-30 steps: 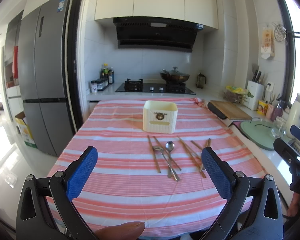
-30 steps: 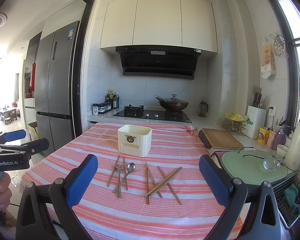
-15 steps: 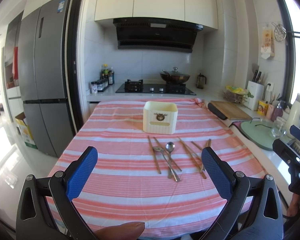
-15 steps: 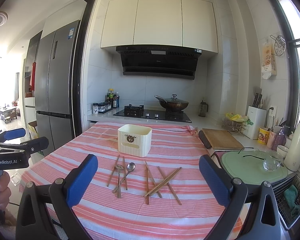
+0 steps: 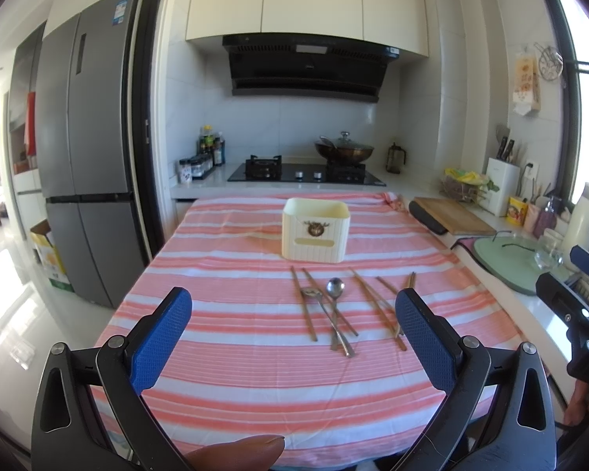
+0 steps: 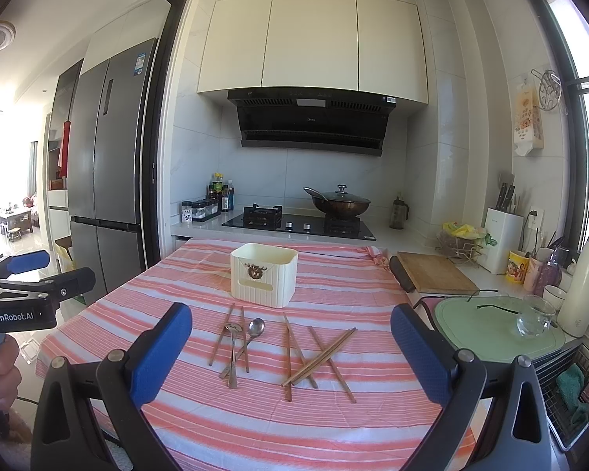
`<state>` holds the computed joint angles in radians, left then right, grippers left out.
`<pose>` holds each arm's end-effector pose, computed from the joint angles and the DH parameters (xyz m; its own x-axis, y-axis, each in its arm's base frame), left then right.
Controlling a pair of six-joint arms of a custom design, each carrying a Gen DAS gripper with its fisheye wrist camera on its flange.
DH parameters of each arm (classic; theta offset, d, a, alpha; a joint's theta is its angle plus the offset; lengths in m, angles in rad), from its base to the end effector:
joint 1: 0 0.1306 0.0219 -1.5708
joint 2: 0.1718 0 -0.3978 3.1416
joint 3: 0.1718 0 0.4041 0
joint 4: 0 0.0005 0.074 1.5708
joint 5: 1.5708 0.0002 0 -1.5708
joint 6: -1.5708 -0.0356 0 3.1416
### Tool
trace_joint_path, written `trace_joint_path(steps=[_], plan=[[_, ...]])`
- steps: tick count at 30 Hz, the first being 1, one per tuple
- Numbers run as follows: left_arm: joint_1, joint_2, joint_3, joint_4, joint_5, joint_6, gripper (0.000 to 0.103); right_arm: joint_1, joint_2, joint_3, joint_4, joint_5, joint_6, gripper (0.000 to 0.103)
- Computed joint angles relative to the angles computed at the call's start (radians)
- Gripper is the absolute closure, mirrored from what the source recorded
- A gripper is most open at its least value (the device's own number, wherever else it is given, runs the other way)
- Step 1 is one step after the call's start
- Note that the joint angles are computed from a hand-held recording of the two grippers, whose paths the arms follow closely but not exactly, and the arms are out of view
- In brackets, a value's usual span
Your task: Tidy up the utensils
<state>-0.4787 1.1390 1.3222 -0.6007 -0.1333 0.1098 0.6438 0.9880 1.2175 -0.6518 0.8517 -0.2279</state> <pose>0.3719 -0.1882 0.5442 -0.3959 0.0831 -0.9145 0.3072 0.9505 -0.0466 0.2925 0.1854 0.5471 -0.2847 -0.0275 -0.9582 0.2237 0.9701 -0.0943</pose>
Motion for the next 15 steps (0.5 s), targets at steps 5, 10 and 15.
trace_joint_path(steps=[5, 10, 15], plan=[[0.002, 0.014, 0.010, -0.007, -0.006, 0.001, 0.000, -0.009, 0.006, 0.005, -0.010, -0.011, -0.009, 0.000], [0.004, 0.034, 0.016, -0.005, -0.013, -0.001, 0.000, -0.027, 0.013, 0.005, -0.016, -0.031, -0.016, 0.000], [0.013, 0.069, 0.031, -0.007, -0.010, 0.006, 0.000, -0.053, 0.021, 0.003, -0.022, -0.050, -0.020, 0.000]])
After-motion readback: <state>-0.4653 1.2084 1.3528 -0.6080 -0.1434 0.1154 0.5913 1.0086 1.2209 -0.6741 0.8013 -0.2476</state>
